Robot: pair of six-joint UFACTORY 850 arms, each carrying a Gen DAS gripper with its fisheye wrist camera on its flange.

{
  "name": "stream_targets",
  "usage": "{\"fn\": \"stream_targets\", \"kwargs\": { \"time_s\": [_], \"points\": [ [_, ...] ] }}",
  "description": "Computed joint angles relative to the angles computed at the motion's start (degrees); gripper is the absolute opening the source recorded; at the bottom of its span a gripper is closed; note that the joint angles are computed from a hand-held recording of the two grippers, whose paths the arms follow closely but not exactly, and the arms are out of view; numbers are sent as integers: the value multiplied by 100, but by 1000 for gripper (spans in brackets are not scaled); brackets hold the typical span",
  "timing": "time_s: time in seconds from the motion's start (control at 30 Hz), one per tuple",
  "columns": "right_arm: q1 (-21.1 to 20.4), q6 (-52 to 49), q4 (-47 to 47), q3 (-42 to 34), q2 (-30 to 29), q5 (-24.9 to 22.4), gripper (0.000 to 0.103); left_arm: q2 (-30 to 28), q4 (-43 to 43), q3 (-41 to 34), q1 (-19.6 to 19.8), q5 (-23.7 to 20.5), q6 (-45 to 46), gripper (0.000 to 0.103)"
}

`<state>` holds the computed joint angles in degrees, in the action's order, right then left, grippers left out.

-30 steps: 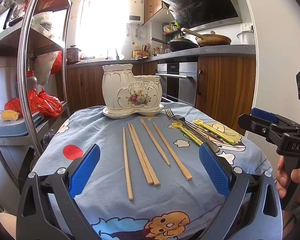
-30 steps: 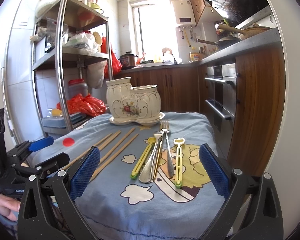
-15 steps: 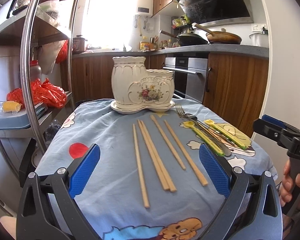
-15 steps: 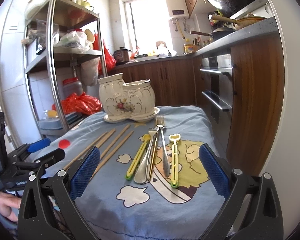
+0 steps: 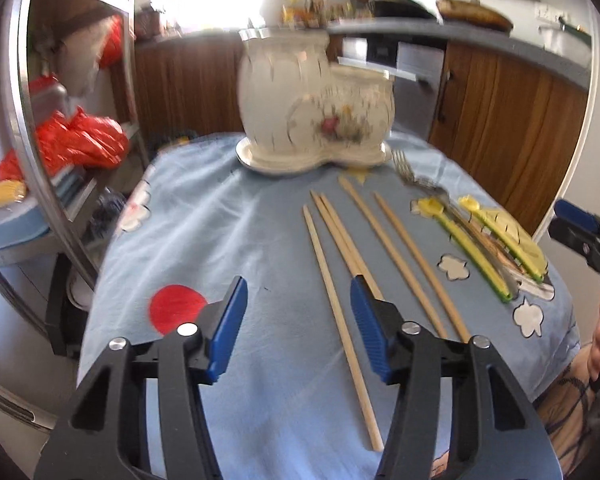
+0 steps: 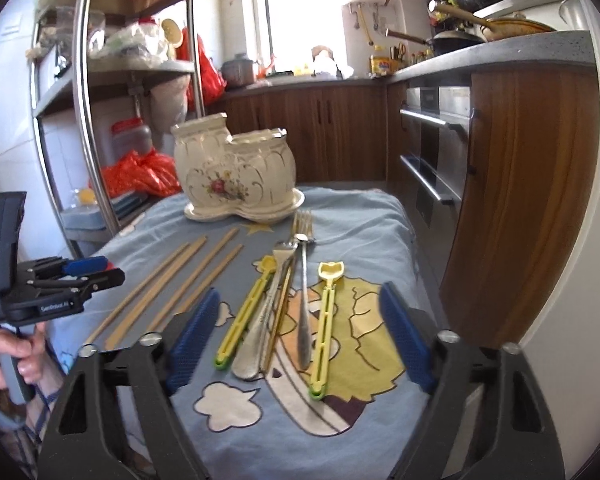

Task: Organize utensils
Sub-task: 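Grasp a wooden chopstick with the left tool while the right tool grasps a yellow tulip spoon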

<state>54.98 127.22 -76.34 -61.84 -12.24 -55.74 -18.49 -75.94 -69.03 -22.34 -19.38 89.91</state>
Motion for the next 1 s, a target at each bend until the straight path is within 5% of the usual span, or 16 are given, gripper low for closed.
{"fn": "stream_targets", "kwargs": {
  "time_s": [0.13,0.33,0.5,0.67,0.83,1.0],
  "points": [
    [-403,-441,396,51,110,647,47,-255,1552,-442,-89,-264,-1301,45],
    [-922,-1447,1136,-57,47,1506,38,-541,3028,-914,-203,-408,-2576,42],
    [-1151,-2438,1926,-216,-90,1784,27,-813,3967,-1288,-258,-747,-3362,38],
    [-1328,-3701,2838,-439,-180,1879,26,-1013,4602,-1651,-274,-1104,-3765,35],
    [-1583,-5481,4191,-707,-233,1896,25,-1391,5185,-2366,-196,-2012,-3984,17],
    [-1943,-7711,6004,-1304,-517,1353,24,-2113,5858,-3677,-160,-3628,-4287,12]
  ]
}}
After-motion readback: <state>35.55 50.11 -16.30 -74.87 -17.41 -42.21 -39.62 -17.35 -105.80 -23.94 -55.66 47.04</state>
